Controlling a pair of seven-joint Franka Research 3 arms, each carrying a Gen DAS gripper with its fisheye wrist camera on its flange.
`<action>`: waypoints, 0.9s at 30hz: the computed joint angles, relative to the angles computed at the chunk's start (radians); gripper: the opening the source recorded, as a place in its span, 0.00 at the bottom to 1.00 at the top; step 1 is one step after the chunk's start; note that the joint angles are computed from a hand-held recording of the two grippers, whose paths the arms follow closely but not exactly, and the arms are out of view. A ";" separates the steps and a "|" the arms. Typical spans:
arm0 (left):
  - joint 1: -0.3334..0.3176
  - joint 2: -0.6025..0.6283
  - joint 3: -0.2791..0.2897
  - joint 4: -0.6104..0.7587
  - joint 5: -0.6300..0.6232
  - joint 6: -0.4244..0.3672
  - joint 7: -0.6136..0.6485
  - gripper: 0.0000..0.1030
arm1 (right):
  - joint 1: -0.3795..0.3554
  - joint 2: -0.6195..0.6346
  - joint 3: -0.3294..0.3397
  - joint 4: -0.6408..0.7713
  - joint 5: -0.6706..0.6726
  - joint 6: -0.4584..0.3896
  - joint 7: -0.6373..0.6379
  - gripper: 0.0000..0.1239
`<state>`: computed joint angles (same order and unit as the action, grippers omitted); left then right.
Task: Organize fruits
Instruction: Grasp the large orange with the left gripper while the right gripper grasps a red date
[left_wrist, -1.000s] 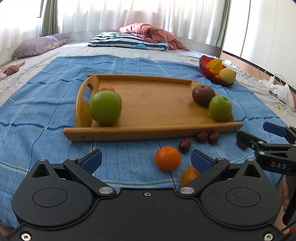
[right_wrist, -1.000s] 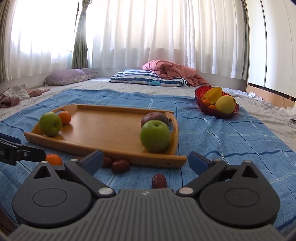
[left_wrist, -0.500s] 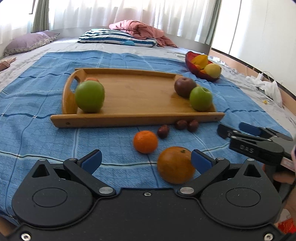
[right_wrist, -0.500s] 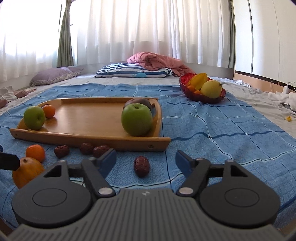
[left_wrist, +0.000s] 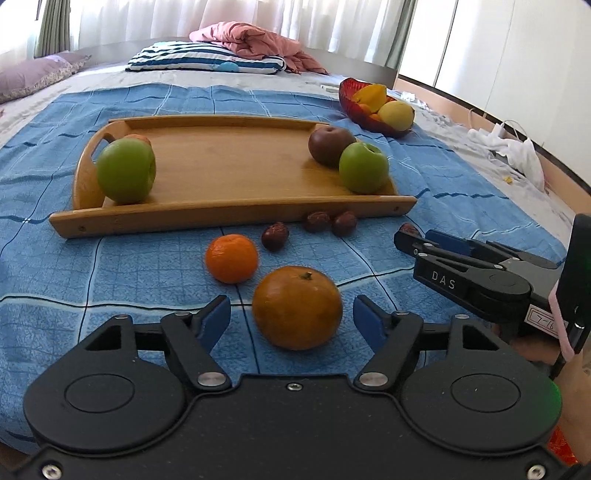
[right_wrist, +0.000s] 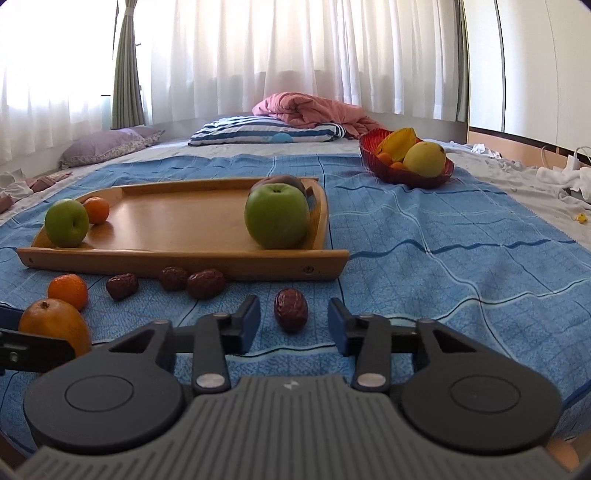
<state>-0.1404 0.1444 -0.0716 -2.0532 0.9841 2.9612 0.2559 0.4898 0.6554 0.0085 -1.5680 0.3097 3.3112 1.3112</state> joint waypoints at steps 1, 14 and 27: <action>-0.004 0.006 -0.002 0.008 -0.002 -0.015 0.004 0.69 | 0.010 0.001 -0.010 0.001 0.004 0.001 0.003 0.36; -0.023 0.041 0.010 0.051 0.033 -0.048 -0.041 0.50 | 0.070 0.034 -0.083 0.046 0.014 -0.014 0.025 0.31; -0.025 0.028 0.008 0.061 0.037 -0.088 -0.035 0.49 | 0.118 0.045 -0.146 0.061 0.013 -0.013 0.055 0.20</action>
<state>-0.1651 0.1728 -0.0640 -1.9921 1.0206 2.8736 0.2211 0.6077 0.7009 -0.1377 -1.5066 0.3230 3.2982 1.3662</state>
